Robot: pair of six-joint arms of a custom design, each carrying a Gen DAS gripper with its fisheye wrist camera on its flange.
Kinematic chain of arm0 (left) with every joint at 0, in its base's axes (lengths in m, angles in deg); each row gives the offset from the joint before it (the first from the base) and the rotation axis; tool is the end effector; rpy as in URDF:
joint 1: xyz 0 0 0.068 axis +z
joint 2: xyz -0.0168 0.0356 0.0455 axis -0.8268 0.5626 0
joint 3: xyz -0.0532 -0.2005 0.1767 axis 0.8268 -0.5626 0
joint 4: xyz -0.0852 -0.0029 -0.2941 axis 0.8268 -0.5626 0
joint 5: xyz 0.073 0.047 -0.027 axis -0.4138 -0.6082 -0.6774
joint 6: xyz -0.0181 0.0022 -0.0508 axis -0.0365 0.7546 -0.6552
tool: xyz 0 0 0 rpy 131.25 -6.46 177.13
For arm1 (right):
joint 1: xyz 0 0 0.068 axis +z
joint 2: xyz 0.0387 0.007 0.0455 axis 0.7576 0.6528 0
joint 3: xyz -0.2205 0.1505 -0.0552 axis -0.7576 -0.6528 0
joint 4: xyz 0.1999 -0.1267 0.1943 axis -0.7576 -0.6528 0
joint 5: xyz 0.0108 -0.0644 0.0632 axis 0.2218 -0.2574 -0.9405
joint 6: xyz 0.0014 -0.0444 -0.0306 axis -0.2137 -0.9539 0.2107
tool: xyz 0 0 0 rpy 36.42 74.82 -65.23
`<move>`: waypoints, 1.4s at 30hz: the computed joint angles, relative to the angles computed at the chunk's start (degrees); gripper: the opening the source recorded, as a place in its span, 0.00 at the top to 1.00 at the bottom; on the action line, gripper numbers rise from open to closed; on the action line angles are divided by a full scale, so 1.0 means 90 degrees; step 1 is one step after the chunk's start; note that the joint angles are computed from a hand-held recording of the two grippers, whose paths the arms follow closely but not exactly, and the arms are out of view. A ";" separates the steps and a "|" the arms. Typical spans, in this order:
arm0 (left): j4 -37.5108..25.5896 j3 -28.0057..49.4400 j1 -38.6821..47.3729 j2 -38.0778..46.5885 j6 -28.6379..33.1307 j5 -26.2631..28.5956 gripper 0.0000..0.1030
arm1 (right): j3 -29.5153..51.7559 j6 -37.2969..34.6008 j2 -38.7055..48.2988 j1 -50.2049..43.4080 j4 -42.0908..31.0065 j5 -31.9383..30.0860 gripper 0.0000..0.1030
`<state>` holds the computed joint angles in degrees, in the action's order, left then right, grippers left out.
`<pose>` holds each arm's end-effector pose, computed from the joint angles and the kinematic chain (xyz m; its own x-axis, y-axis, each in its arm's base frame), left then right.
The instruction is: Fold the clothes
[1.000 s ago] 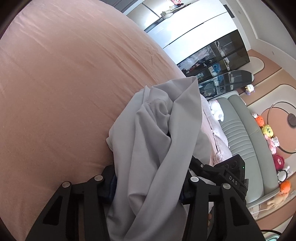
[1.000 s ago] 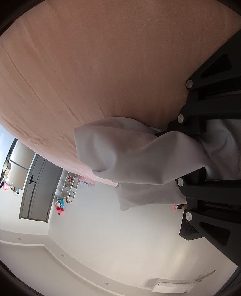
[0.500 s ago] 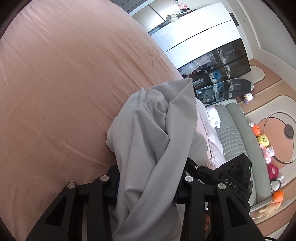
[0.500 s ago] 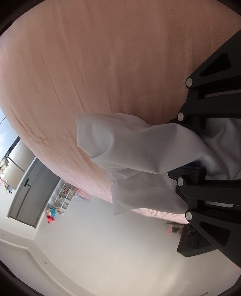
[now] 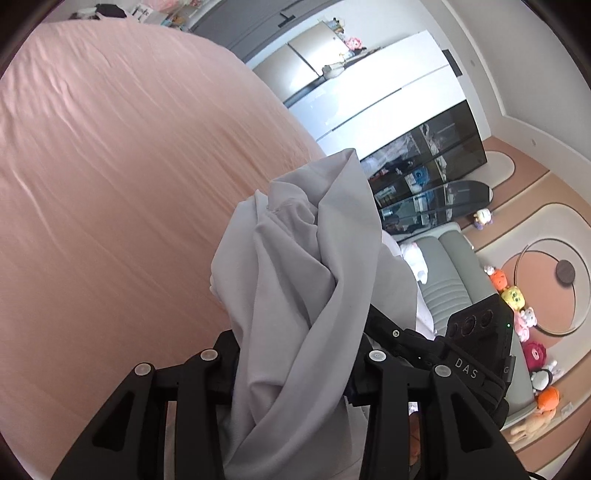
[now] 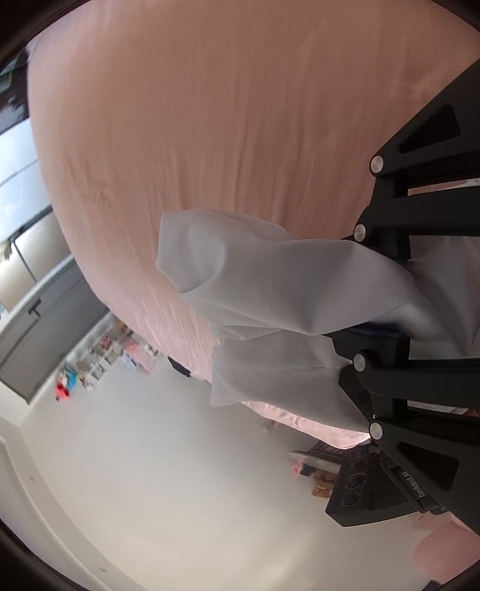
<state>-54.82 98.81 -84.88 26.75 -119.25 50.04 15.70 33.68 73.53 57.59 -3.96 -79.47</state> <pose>0.2391 -0.1491 0.1673 -0.8423 -0.3011 -0.4471 0.1867 0.6151 -0.7660 0.2523 0.0537 0.1864 -0.8031 0.2883 -0.5214 -0.1199 0.7790 0.6154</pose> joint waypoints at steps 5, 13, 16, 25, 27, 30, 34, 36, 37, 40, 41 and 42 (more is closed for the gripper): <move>-0.0924 0.0176 0.0587 -0.0617 0.0460 -0.0010 0.66 | 0.0832 -0.0043 0.0719 0.0856 0.0076 0.0359 0.79; -0.1932 0.0418 0.1471 -0.0971 0.1163 0.0050 0.66 | 0.1857 -0.0055 0.1709 0.1783 0.0020 0.0722 0.79; -0.2092 0.0512 0.1709 -0.1085 0.1244 0.0073 0.66 | 0.2139 -0.0005 0.1902 0.2060 0.0022 0.0870 0.79; -0.2648 0.1269 0.2295 -0.0982 0.1665 -0.0045 0.66 | 0.3333 0.0235 0.2810 0.2601 0.0266 0.0914 0.77; -0.2696 0.1342 0.2464 -0.0910 0.1738 0.0029 0.66 | 0.3708 0.0298 0.3204 0.2694 0.0311 0.0893 0.76; -0.2669 0.1361 0.2634 -0.0690 0.1692 0.0124 0.66 | 0.3825 0.0349 0.3502 0.2731 0.0420 0.0807 0.76; -0.2668 0.0738 0.3208 -0.0825 0.2032 0.0480 0.66 | 0.3795 0.0222 0.3866 0.2862 0.0522 0.0902 0.76; -0.2456 0.0508 0.3147 -0.0679 0.2177 0.0351 0.66 | 0.3605 0.0243 0.3979 0.2827 0.0678 0.0807 0.76; -0.2304 0.0402 0.3085 -0.0545 0.2223 0.0271 0.66 | 0.3586 0.0204 0.4094 0.2813 0.0665 0.0779 0.76; -0.2062 0.0320 0.3026 0.0070 0.2141 0.0371 0.65 | 0.3582 0.0032 0.4435 0.2807 0.0558 0.0810 0.76; -0.1991 0.0320 0.3016 0.0314 0.2091 0.0430 0.65 | 0.3587 -0.0031 0.4547 0.2812 0.0517 0.0843 0.76; -0.1904 0.0314 0.3009 0.0510 0.2047 0.0474 0.65 | 0.3593 -0.0017 0.4667 0.2801 0.0480 0.0841 0.76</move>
<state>-71.96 101.64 -57.80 31.34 -100.83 54.30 48.04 33.53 115.53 82.80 0.37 -71.91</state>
